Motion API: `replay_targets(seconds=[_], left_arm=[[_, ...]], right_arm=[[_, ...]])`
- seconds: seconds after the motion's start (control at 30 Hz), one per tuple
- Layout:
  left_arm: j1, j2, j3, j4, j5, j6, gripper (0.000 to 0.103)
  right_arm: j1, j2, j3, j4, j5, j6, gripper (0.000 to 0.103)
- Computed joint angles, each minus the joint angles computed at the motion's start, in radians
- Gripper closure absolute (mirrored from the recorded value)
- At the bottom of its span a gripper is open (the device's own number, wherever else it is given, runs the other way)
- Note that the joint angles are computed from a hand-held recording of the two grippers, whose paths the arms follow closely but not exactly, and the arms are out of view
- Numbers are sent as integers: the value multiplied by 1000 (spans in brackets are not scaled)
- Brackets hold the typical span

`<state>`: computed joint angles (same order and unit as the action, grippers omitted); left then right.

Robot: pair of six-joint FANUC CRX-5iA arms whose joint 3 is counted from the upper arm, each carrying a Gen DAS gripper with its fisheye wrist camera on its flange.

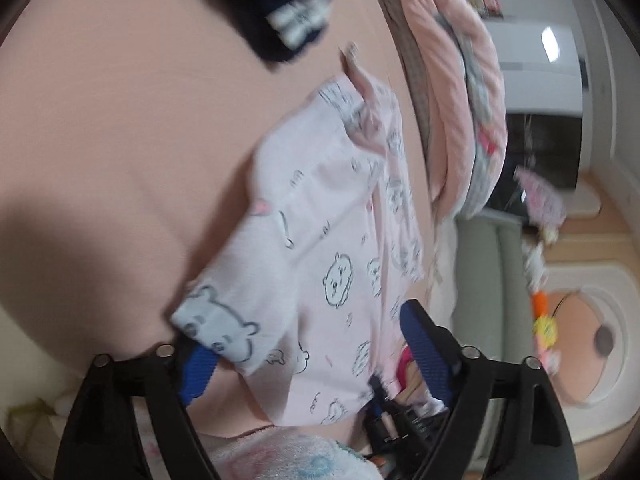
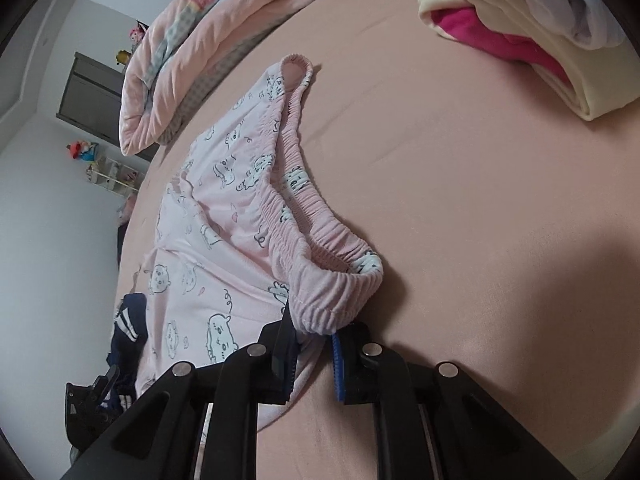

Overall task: Fold clothes
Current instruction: 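Close the right gripper on the waistband while the left gripper closes on the leg hem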

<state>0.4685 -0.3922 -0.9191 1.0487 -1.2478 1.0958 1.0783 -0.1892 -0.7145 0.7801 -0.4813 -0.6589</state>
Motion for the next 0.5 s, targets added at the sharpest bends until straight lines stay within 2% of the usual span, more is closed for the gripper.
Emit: replay_targets(seconds=[0.17, 0.2, 0.23, 0.27, 0.3, 0.33, 0.5], left_arm=[[-49, -11, 59, -113, 46, 4, 22], [-55, -16, 67, -134, 56, 9, 33], [-58, -18, 79, -164, 68, 22, 51], [-60, -19, 92, -200, 80, 41, 62], [-60, -14, 106, -233, 87, 57, 78], [-52, -9, 109, -245, 83, 59, 85], [-20, 2, 99, -223, 57, 60, 91]], right_arm=[[-9, 0, 2, -22, 26, 36, 93], [-12, 0, -3, -15, 35, 34, 93], [-15, 0, -7, -7, 43, 26, 93], [-15, -1, -10, -3, 46, 22, 93], [-13, -1, -10, -4, 40, 23, 93], [-6, 2, -1, -10, 23, 33, 93], [50, 62, 112, -104, -161, 198, 93]])
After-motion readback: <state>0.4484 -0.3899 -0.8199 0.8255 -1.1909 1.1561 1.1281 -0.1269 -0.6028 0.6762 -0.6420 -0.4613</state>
